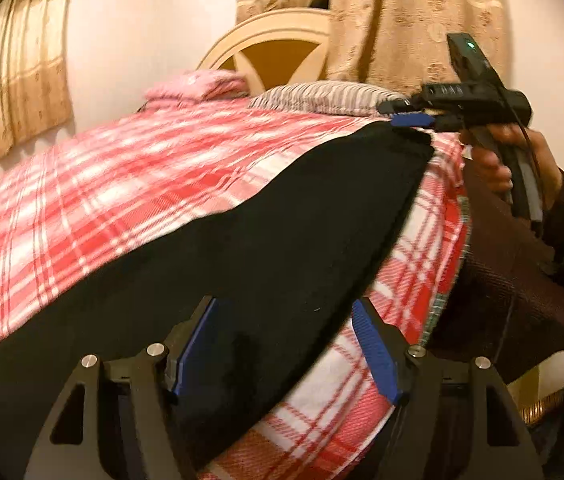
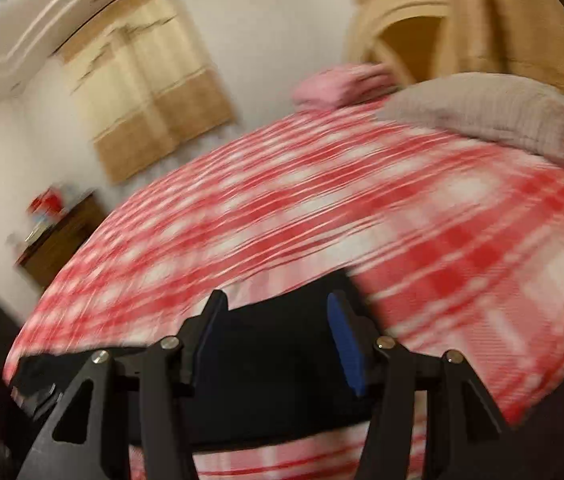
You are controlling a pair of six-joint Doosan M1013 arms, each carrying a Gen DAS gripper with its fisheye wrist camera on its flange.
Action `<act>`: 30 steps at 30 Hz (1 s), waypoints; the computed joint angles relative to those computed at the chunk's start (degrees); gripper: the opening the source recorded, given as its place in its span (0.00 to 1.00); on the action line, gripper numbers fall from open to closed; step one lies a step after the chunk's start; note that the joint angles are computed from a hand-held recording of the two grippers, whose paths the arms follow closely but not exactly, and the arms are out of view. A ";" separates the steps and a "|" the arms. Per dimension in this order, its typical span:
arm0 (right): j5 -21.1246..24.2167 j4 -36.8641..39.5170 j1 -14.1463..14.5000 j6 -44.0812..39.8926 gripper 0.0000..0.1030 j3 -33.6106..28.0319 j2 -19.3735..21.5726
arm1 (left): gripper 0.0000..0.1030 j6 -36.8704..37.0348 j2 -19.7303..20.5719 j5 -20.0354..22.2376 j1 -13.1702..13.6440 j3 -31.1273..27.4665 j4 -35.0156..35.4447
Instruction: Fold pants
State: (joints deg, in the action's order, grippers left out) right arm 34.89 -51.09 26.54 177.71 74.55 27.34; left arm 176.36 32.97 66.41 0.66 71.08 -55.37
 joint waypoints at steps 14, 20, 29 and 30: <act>12.50 2.83 1.95 -2.47 0.58 -4.53 2.64 | 0.68 -5.92 1.36 -3.34 3.37 -2.84 2.24; 6.21 14.94 3.34 -22.87 0.59 -12.21 7.46 | 0.68 -12.41 3.17 -11.06 6.15 -6.11 5.83; 13.92 39.38 4.63 -53.08 0.60 -24.68 16.72 | 0.68 -20.75 5.28 -18.49 9.09 -9.39 11.42; 14.05 38.07 4.88 -52.93 0.60 -24.66 16.77 | 0.68 -21.18 5.56 -19.36 9.55 -9.85 11.82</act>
State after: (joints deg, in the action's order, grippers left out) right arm 48.95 -13.01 31.42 124.79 49.89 44.11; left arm 155.17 38.53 47.05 10.21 61.24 -43.55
